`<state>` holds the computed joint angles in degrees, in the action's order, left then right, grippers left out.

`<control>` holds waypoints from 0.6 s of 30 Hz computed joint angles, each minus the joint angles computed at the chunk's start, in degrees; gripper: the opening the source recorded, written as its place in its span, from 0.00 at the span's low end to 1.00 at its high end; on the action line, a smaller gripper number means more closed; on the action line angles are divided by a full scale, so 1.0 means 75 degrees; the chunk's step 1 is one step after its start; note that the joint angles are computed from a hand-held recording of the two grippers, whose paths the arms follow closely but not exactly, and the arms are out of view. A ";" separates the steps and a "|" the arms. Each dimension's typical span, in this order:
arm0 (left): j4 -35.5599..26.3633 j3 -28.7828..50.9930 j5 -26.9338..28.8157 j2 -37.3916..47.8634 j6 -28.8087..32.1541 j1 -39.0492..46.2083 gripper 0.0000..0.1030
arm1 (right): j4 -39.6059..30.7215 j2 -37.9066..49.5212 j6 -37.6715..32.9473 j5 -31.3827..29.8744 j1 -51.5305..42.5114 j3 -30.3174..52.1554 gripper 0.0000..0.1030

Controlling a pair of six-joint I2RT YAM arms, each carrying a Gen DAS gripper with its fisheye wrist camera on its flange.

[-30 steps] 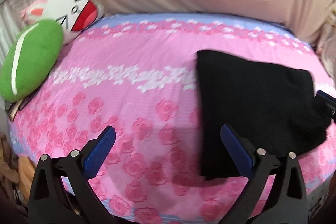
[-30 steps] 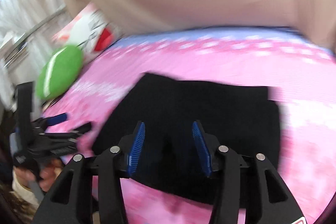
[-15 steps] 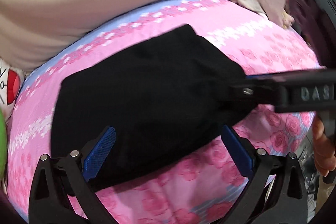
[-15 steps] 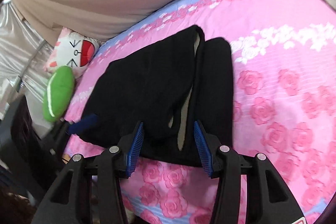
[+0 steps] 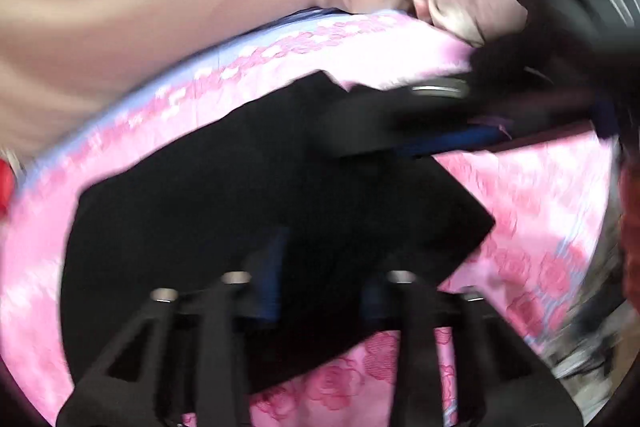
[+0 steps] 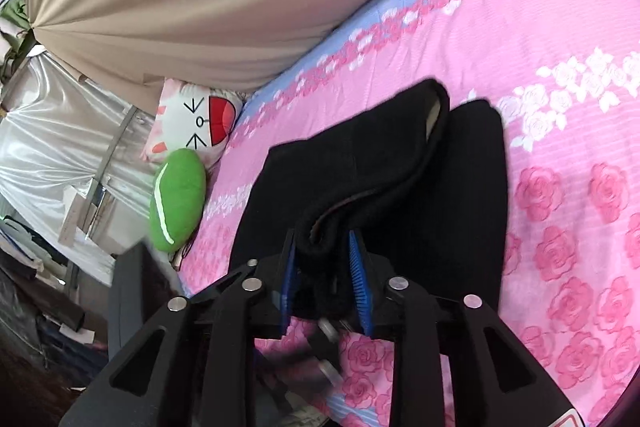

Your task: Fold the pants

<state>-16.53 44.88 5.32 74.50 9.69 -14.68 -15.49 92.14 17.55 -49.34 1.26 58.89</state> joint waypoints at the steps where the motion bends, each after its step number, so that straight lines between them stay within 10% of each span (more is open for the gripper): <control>1: -0.0268 0.0228 0.0711 0.0102 -0.0003 0.0493 0.13 | 0.0160 -0.0164 0.0059 -0.0078 -0.0106 -0.0173 0.31; 5: -0.1221 0.1102 0.3056 0.0193 -0.0046 0.2545 0.12 | 0.0568 -0.1303 0.0030 0.1253 -0.0143 -0.0922 0.54; 10: -0.2533 0.2626 0.5234 0.0261 0.0147 0.6079 0.12 | 0.0233 -0.2196 -0.0782 0.3591 0.0960 -0.1283 0.54; 18: -0.2936 0.3823 0.5117 0.1335 0.0625 0.9698 0.13 | 0.0371 -0.0185 -0.1689 0.5735 0.4219 0.0058 0.64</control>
